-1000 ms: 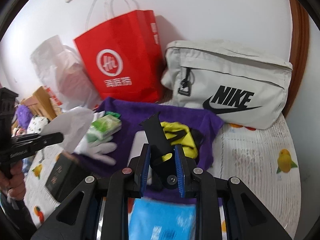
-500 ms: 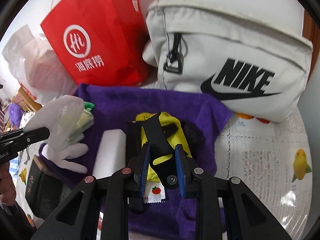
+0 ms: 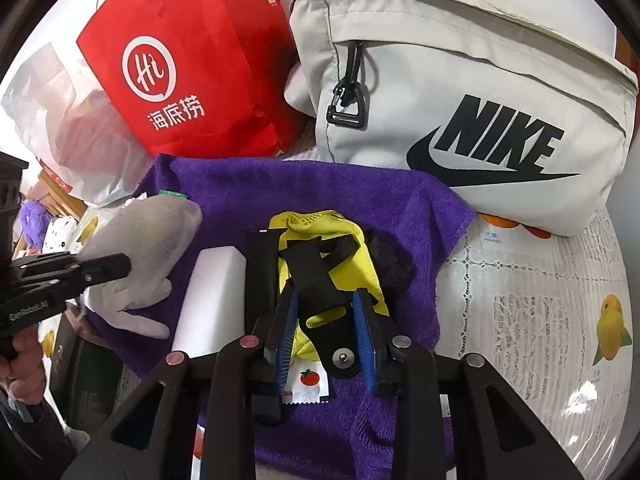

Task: Organize soft objects
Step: 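Release the clear bag on the towel with left while right releases the strap on the yellow pouch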

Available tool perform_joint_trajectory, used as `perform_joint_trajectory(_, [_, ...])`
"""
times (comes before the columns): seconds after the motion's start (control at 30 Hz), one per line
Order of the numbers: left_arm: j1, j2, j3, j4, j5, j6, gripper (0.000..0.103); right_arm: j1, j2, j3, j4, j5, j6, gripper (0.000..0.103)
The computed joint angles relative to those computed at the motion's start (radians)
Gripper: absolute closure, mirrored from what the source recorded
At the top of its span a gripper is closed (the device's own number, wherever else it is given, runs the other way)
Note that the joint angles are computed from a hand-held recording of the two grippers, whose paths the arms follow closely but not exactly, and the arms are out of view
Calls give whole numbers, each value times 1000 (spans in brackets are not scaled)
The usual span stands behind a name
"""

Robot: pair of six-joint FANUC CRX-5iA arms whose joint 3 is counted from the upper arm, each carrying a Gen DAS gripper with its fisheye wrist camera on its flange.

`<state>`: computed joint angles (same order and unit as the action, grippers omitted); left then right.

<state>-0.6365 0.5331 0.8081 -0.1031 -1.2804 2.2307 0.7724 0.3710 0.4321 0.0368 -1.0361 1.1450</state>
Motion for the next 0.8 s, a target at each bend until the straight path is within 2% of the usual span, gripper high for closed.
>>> perform_joint_trajectory(0.03, [2,8,9,6,-7,-3,85,-2,-4,-2,-5,3,3,75])
perform_joint_trajectory(0.17, [-10,37,70,-37,-53,-6,68,-5,-21,-14,-3,16,0,65])
perform_joint_trajectory(0.23, [-23,52,109,-74,-87,-2,51,-3,-29,-22,5,24,-8,65])
perform_joint_trajectory(0.27, [-26,49,108,-83,-86,-2,48,-3,-32,-23,5,24,-10,64])
perform_joint_trajectory(0.37, [-39,61,146,-118,-132,-1,43,1,-40,-28,13,28,-13,62])
perform_joint_trajectory(0.47, [-58,68,187,-170,-193,7,35,12,-53,-38,33,33,-21,59])
perform_joint_trajectory(0.57, [-71,40,165,-190,-195,15,33,26,-67,-47,58,36,-42,57])
perform_joint_trajectory(0.67, [-96,13,152,-239,-211,45,30,45,-85,-56,93,24,-85,49])
perform_joint_trajectory(0.8, [-145,-19,147,-311,-259,83,20,77,-117,-71,143,-31,-154,44])
